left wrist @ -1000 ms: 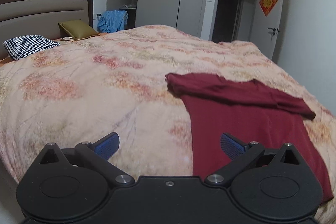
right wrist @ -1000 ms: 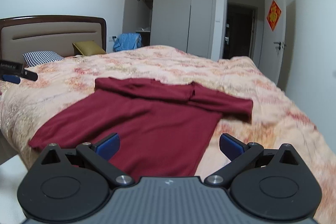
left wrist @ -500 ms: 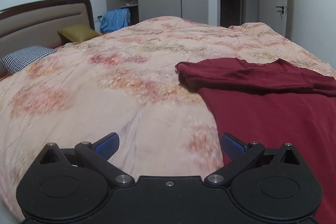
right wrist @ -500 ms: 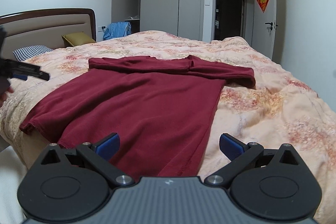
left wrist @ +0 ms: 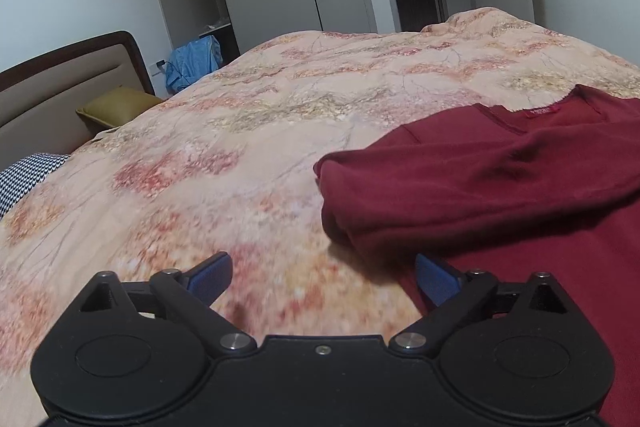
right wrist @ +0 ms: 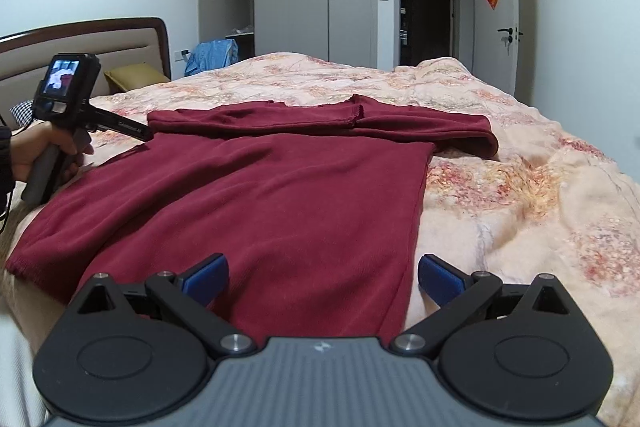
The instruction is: Fold small clothes
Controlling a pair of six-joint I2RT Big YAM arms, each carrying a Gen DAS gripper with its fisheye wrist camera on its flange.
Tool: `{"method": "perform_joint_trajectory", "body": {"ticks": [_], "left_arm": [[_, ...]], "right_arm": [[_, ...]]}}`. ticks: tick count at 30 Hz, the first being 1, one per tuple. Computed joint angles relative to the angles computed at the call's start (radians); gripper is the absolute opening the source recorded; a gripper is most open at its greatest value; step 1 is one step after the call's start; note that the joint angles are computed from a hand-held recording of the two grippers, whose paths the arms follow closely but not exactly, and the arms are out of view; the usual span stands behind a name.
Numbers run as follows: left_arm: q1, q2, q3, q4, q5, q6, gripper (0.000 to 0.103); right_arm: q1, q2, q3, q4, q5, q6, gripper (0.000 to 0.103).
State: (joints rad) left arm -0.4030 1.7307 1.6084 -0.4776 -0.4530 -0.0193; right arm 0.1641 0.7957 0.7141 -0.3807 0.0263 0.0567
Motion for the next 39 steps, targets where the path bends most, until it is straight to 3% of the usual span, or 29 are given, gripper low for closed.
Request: {"method": "perform_joint_trajectory", "body": {"ticks": [3,8,12,15,20,21,23,25,26,31,35,37,39], "left_arm": [[0.007,0.019,0.015,0.01,0.016,0.004,0.093],[0.005,-0.002,-0.036,0.091,0.001,-0.002,0.085],[0.006,-0.012,-0.051,0.112,0.003,-0.003,0.074],[0.004,-0.002,-0.037,0.077,0.044,0.061,0.073],[-0.011,0.019,-0.018,0.096,-0.016,0.13,0.075],[-0.014,0.022,-0.017,0.108,-0.033,0.144,0.071],[-0.019,0.021,-0.021,0.134,-0.054,0.161,0.052],[-0.019,0.018,-0.021,0.136,-0.049,0.163,0.015],[-0.019,0.018,-0.02,0.132,-0.052,0.155,0.01],[0.011,0.007,-0.007,0.036,0.013,-0.007,0.007],[0.025,0.021,0.025,-0.045,0.026,-0.115,0.004],[0.031,0.035,0.051,-0.096,-0.019,-0.178,0.0],[0.049,0.03,0.055,-0.128,0.005,-0.257,0.0]], "right_arm": [[-0.002,0.03,0.005,0.027,-0.003,0.015,0.103],[-0.001,0.059,0.007,0.051,-0.005,0.022,0.103],[-0.005,0.065,0.003,0.059,-0.016,0.02,0.103],[-0.008,0.068,-0.002,0.067,-0.021,0.027,0.103],[-0.011,0.074,-0.004,0.079,-0.025,0.03,0.103],[-0.011,0.074,-0.004,0.079,-0.025,0.03,0.103],[-0.011,0.076,-0.005,0.083,-0.026,0.03,0.103],[-0.009,0.076,-0.007,0.087,-0.023,0.032,0.103],[-0.009,0.076,-0.007,0.088,-0.024,0.032,0.103],[-0.009,0.074,-0.01,0.09,-0.023,0.032,0.103],[-0.008,0.076,-0.013,0.097,-0.022,0.035,0.103],[-0.005,0.073,-0.016,0.098,-0.017,0.036,0.103],[-0.005,0.072,-0.015,0.094,-0.017,0.036,0.103]]}}
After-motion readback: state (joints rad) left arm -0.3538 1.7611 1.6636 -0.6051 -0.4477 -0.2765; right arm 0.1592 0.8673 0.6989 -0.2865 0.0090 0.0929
